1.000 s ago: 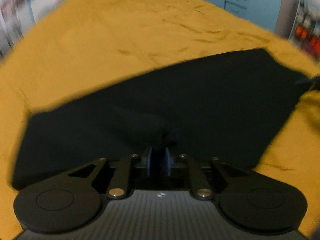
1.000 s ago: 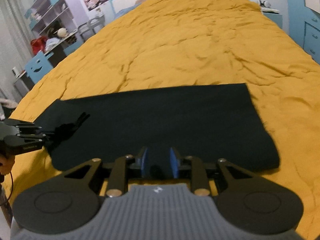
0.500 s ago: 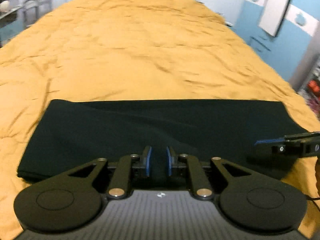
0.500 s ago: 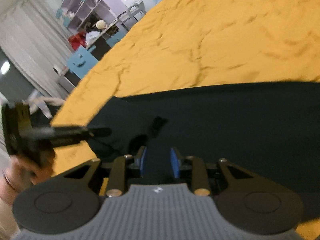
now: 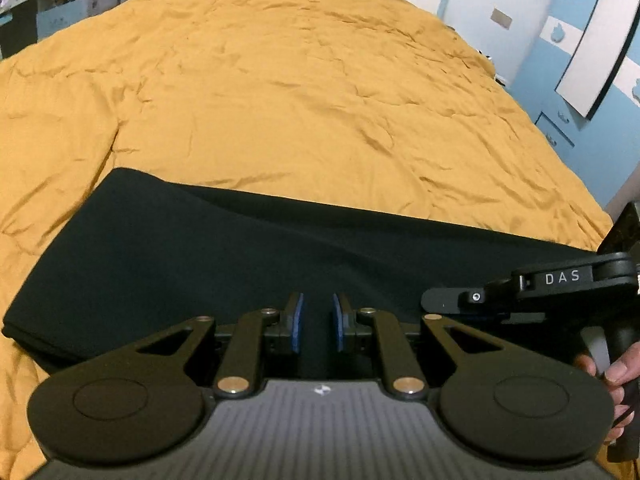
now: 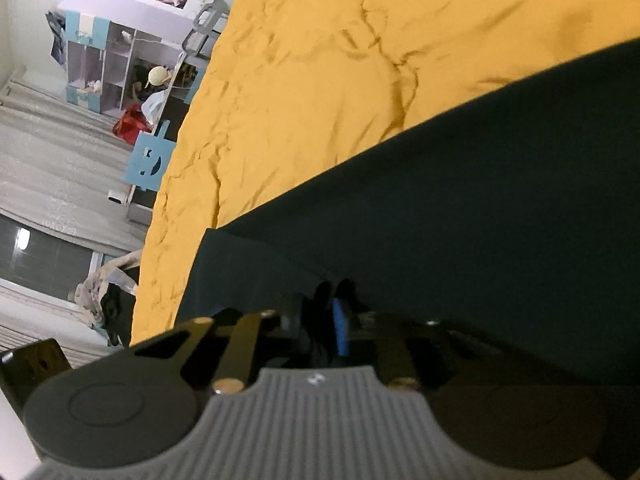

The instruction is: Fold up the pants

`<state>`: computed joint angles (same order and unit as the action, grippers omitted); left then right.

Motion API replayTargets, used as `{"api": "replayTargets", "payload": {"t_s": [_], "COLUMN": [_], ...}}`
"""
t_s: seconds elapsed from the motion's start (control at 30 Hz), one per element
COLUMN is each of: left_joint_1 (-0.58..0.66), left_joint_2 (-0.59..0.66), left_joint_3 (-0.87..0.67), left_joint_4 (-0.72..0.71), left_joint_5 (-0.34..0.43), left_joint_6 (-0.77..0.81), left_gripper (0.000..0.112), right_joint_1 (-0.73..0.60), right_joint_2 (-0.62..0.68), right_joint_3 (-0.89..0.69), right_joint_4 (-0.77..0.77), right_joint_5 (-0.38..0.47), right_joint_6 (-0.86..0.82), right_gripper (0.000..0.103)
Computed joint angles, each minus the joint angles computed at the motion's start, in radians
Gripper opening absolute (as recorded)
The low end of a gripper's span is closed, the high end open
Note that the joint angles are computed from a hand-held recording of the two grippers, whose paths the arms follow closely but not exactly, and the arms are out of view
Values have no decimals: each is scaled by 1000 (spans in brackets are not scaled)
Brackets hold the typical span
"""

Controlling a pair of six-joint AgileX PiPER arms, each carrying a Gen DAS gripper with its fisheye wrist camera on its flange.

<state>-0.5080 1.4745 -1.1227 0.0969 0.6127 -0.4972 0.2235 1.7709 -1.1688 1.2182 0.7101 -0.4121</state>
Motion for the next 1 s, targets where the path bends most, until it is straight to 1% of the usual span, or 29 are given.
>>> {"api": "replayTargets", "payload": {"t_s": [0.1, 0.13, 0.17, 0.23, 0.27, 0.3, 0.33, 0.4, 0.43, 0.47, 0.57, 0.63, 0.73, 0.77, 0.83, 0.87, 0.93, 1.0], "left_joint_1": [5, 2, -1, -7, -9, -11, -13, -8, -5, -3, -32, -42, -32, -15, 20, 29, 30, 32], "left_joint_2": [10, 14, 18, 23, 21, 16, 11, 0, -1, 3, 33, 48, 26, 7, -22, -31, -56, -76], "left_joint_3": [2, 3, 3, 5, 9, 13, 15, 27, 31, 28, 6, -3, 14, 30, 45, 45, 49, 55], "left_joint_4": [-21, -13, -9, 5, 9, 11, 9, -29, -62, -88, -130, -217, -231, -256, -309, -311, -255, -211], "left_joint_5": [-6, -7, -8, -7, -7, -11, -13, -33, -42, -46, -45, -46, -63, -76, -72, -64, -44, -31], "left_joint_6": [29, 27, 26, 16, 14, 14, 14, 43, 68, 89, 134, 219, 181, 182, 209, 208, 166, 137], "left_gripper": [16, 16, 16, 16, 16, 16, 16, 16, 16, 16, 16, 16, 16, 16, 16, 16, 16, 16], "right_joint_1": [4, 16, 29, 44, 54, 58, 54, 23, -2, -19, -22, -19, -16, -10, 1, 7, 20, 18], "right_joint_2": [-33, -40, -35, -12, -6, -14, -28, -45, -59, -60, -74, -88, -125, -131, -149, -146, -134, -113], "right_joint_3": [-8, -23, -54, -104, -121, -115, -95, -67, -31, -18, 3, 24, 68, 72, 90, 85, 74, 72], "right_joint_4": [-11, -55, -135, -264, -340, -376, -377, -304, -222, -168, -159, -143, -87, -81, -94, -112, -164, -146], "right_joint_5": [-56, -90, -99, -72, -67, -78, -92, -72, -50, -20, 15, 26, 36, 43, 47, 46, 35, 34], "right_joint_6": [-65, -50, 0, 102, 172, 204, 206, 176, 117, 87, 113, 106, 47, 37, 48, 70, 145, 169], "right_gripper": [0, 0, 0, 0, 3, 4, 4, 12, 23, 26, 26, 26, 23, 23, 23, 23, 26, 26]}}
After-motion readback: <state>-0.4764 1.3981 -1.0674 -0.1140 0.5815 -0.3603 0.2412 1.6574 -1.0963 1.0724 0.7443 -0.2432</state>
